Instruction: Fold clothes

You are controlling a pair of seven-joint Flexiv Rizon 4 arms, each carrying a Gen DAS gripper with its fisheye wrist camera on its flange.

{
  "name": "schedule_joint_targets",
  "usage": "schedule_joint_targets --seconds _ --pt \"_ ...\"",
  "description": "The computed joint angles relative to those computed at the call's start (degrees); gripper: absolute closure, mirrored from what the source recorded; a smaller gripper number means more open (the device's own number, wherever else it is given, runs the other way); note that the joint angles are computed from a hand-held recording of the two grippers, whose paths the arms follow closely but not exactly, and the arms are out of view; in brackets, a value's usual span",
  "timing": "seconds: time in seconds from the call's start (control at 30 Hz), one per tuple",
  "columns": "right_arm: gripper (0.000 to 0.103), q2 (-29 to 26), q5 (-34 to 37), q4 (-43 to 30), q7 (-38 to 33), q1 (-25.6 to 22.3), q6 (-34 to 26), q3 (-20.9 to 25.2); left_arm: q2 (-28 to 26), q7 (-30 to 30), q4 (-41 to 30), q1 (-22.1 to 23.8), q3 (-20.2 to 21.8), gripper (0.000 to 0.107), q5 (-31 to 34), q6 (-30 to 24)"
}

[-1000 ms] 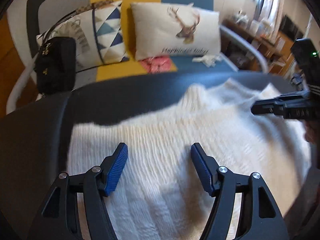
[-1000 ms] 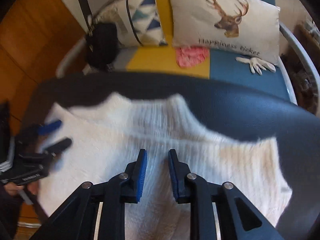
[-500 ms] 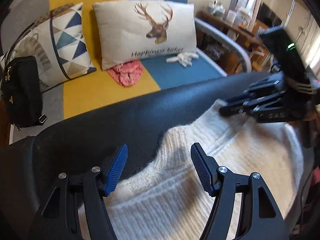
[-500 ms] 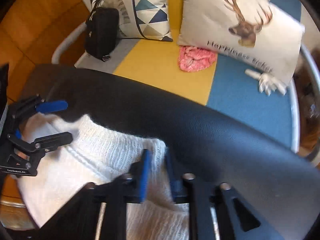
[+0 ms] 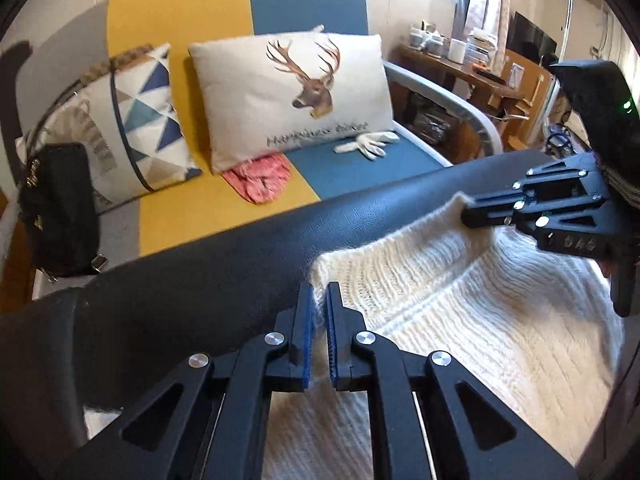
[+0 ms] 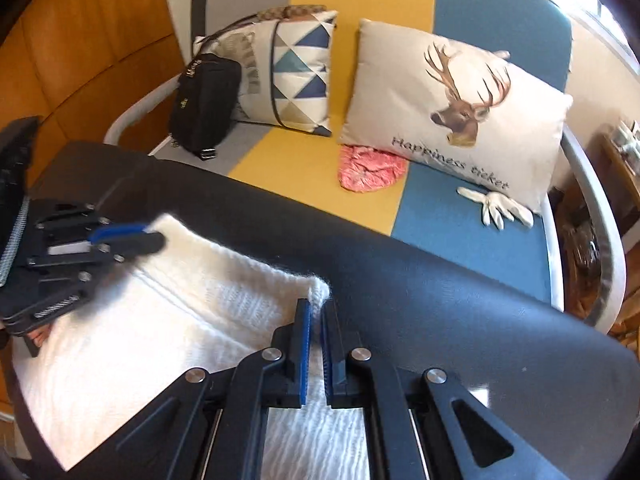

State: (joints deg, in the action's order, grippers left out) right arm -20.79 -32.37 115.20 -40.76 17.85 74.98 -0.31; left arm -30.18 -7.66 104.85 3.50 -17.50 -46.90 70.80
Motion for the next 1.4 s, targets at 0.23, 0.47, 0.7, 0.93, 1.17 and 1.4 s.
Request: schedule_joint_targets --seconds 0.23,0.47,0.7,0.93,1.17,1.4 --pt "0.091 0.3 -4.3 1.0 5.8 1.5 2.2 -3.0 -0.6 -16.2 -4.7 -2.5 7.1 0.092 11.7 -8.9" --pt "0.079 1.5 1.6 0.5 0.0 -2.4 3.1 3.9 1.8 -13.2 -1.2 -0.9 6.7 0.082 7.6 -8.6" --pt "0.082 -0.8 14.1 -3.7 -4.6 -2.7 -6.4 6.6 0.9 -22.5 -2.8 -0.6 8.0 0.081 10.8 -9.6" --pt "0.077 14.6 24.0 15.3 -0.5 -6.5 10.9 8.9 10.8 -10.5 7.5 6.0 7.0 0.081 -4.4 -13.8" --pt "0.073 25.5 55.8 24.2 -13.9 -3.1 10.0 10.2 15.9 -9.0 13.7 6.7 16.4 0.079 -4.6 -19.6" --pt "0.068 21.4 73.7 20.9 -25.1 -0.2 10.3 9.5 16.5 -13.7 15.7 8.3 19.6 0.07 -4.0 -22.7"
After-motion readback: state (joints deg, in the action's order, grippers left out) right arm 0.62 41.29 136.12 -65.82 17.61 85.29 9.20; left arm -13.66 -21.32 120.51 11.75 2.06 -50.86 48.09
